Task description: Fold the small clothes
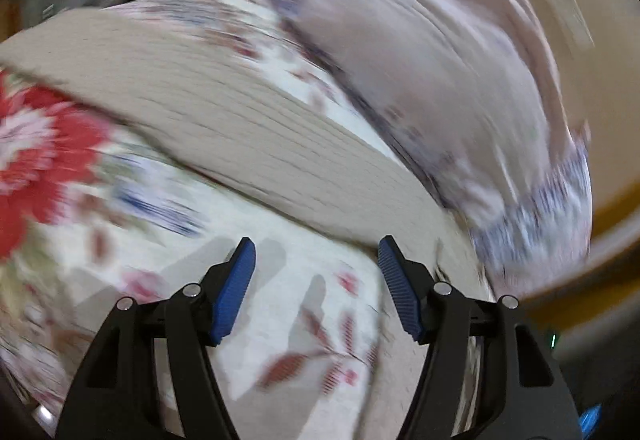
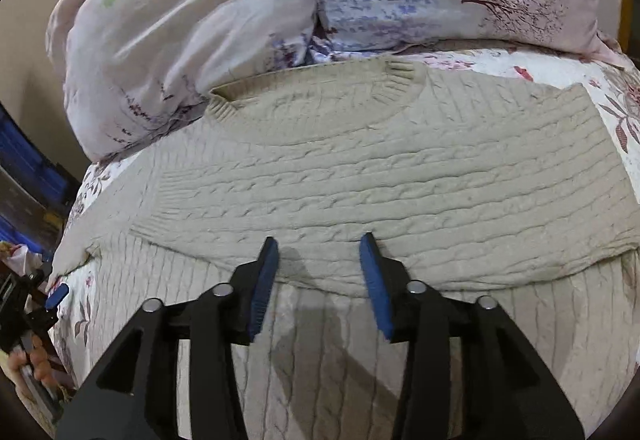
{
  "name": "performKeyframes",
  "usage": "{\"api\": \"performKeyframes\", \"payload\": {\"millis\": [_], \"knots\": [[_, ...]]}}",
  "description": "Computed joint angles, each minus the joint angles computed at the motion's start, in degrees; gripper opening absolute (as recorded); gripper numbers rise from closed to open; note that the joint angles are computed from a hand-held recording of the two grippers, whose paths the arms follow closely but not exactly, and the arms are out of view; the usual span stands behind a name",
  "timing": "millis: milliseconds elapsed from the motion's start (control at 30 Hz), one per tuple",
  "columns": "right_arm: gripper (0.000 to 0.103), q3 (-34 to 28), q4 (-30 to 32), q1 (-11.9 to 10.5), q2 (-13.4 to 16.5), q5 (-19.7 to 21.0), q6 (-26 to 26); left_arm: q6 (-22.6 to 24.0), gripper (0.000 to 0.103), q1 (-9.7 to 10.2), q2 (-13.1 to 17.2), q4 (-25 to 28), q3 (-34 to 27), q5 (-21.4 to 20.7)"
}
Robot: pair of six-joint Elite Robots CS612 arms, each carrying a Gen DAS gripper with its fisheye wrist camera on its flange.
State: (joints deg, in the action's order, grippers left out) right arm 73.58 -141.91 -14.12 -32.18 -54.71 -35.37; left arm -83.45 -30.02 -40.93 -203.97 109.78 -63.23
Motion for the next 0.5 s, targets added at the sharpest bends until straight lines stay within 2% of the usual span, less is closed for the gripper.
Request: {"api": "performKeyframes", "payload": {"millis": [100,233,300,367,467,500], "knots": [[0.048,-0.2,1.1,-0.3,-0.1,0.4,-0.4,-6.2,0.062,0.65,-0.1,-1.0,1.9,2.7],[0.048,-0.2,1.4,-0.3,-0.1,0.8,-0.2,-11.6,0.054,1.43,1.0,-4.9,2.6,4.3],[0.048,-0.2,1.3,-0.2,-0.2,0.6,-0.2,-13.9,0.045,1.79,1.3,-5.6,2.7,5.2],[0.049,-0.2,1.4,-0.3,-0.2,0.7,-0.5,-15.7,0.027,2.22,1.7,-5.8,2.6,5.5],[0.049,-0.4,2.1,-0.4,-0.1,1.2,-0.8,-16.1,0.010,3.23,2.2,-6.9,3.0,4.4],[0.049,-0.3,2.1,-0.4,-0.2,1.3,-0.5,-16.2,0.009,3.35,2.2,-7.0,3.0,4.3]]}}
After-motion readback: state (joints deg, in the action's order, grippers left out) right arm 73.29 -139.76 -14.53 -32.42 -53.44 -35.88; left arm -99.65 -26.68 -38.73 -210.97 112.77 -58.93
